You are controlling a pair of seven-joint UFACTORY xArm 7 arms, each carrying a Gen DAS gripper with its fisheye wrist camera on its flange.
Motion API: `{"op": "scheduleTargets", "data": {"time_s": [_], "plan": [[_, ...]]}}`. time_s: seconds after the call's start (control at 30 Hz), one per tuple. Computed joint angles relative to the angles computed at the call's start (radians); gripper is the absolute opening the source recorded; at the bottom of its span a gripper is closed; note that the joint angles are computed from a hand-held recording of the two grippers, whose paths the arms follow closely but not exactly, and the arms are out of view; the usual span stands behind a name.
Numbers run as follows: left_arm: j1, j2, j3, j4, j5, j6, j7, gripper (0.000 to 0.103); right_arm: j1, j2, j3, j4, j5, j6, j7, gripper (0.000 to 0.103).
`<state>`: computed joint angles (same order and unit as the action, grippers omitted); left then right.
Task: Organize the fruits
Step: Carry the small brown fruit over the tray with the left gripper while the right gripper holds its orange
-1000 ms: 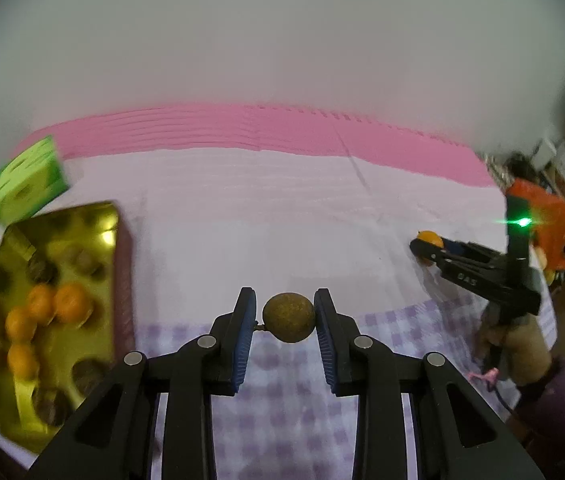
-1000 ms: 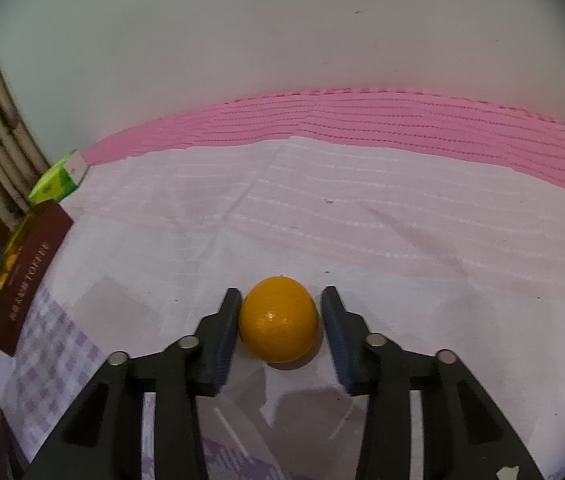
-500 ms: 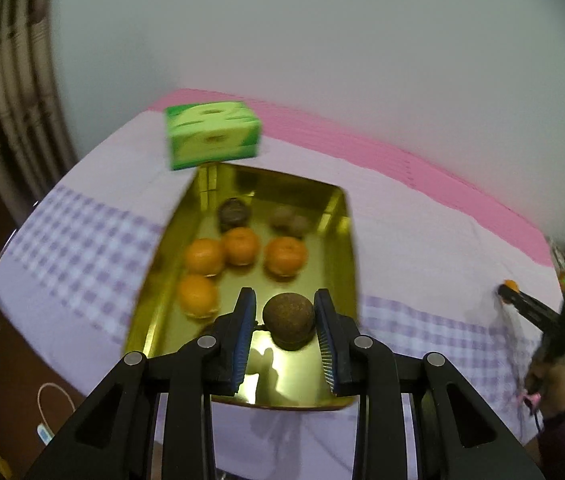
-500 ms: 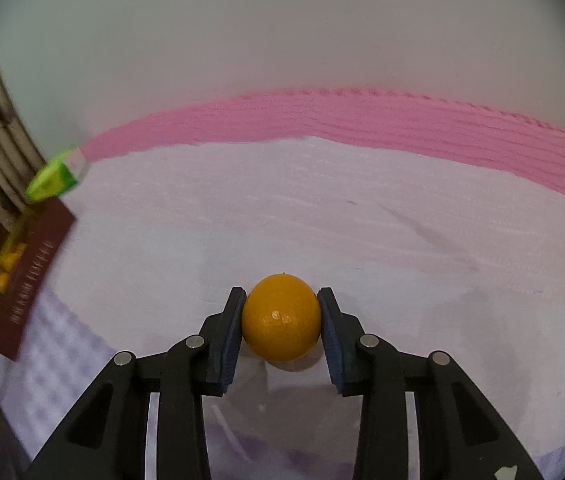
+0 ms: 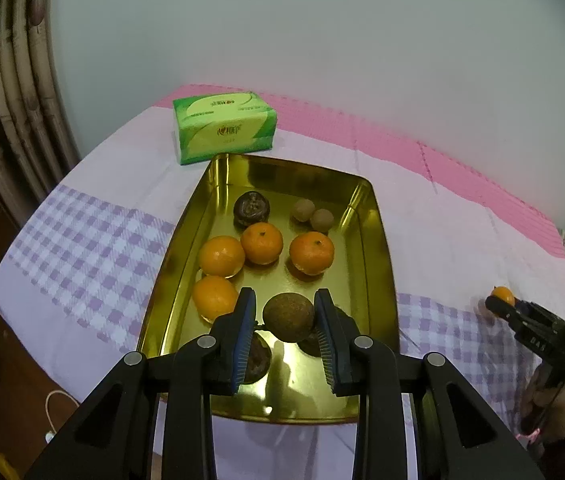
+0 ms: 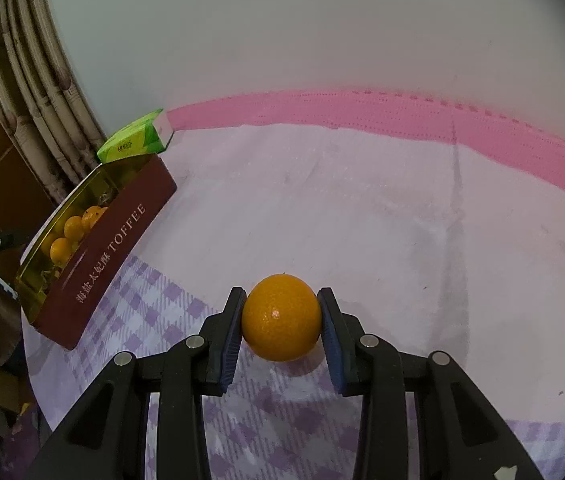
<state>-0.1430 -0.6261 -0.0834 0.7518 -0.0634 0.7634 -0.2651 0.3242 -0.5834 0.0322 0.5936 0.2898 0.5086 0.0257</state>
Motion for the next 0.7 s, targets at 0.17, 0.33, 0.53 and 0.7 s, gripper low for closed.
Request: {"op": "scheduleTargets", "data": {"time_s": [0.17,0.33,0.53,0.7], "plan": [[0.009,0.028,-0.012,0.001,0.022,-0.016,-0.006,0.031,-0.002,0.004,0.006,-0.014,0.001,-0.017,0.016,0.034],[0.014,0.051,-0.024,0.004,0.05,-0.042,-0.015,0.031,-0.002,0.014,0.006,-0.01,-0.01,-0.023,0.015,0.034],[0.02,0.088,-0.039,0.014,0.094,-0.062,-0.029,0.031,0.001,0.015,0.004,-0.007,-0.017,-0.011,0.008,0.034],[0.019,0.103,-0.043,0.017,0.112,-0.068,-0.036,0.031,-0.003,0.019,0.009,-0.006,-0.021,-0.012,0.009,0.034]]}}
